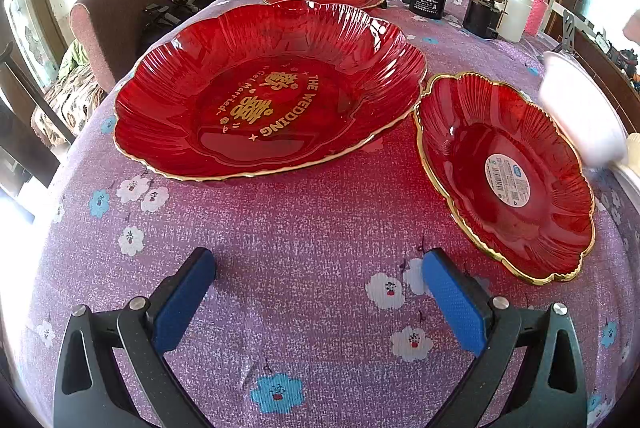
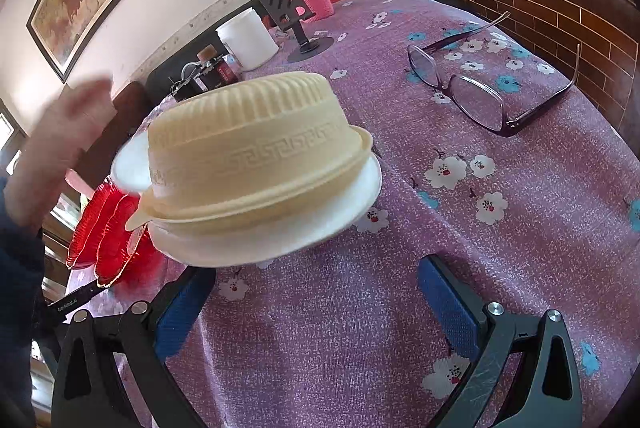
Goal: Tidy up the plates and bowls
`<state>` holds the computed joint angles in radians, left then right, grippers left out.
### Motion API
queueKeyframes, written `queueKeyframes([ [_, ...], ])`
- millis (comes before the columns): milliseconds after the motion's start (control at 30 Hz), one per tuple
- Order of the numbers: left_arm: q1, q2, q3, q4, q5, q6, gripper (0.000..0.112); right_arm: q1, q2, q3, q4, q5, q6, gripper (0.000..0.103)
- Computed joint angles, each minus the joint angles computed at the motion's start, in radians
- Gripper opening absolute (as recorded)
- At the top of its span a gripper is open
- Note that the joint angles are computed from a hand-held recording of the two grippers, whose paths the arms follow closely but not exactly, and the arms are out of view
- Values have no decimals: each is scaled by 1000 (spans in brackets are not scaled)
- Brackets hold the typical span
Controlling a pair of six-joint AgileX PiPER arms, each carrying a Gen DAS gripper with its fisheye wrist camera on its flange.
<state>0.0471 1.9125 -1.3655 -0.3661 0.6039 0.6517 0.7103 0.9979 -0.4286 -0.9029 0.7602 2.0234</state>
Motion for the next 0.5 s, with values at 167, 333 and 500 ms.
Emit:
queueKeyframes([
  [167,0,0,0,0,0,0,103,5,-3,1,-1,3,5,102],
  [333,0,0,0,0,0,0,103,6,-11,6,-2,0,8,102],
  [500,0,0,-1,0,1,0,103,9,-19,9,-4,0,15,102],
])
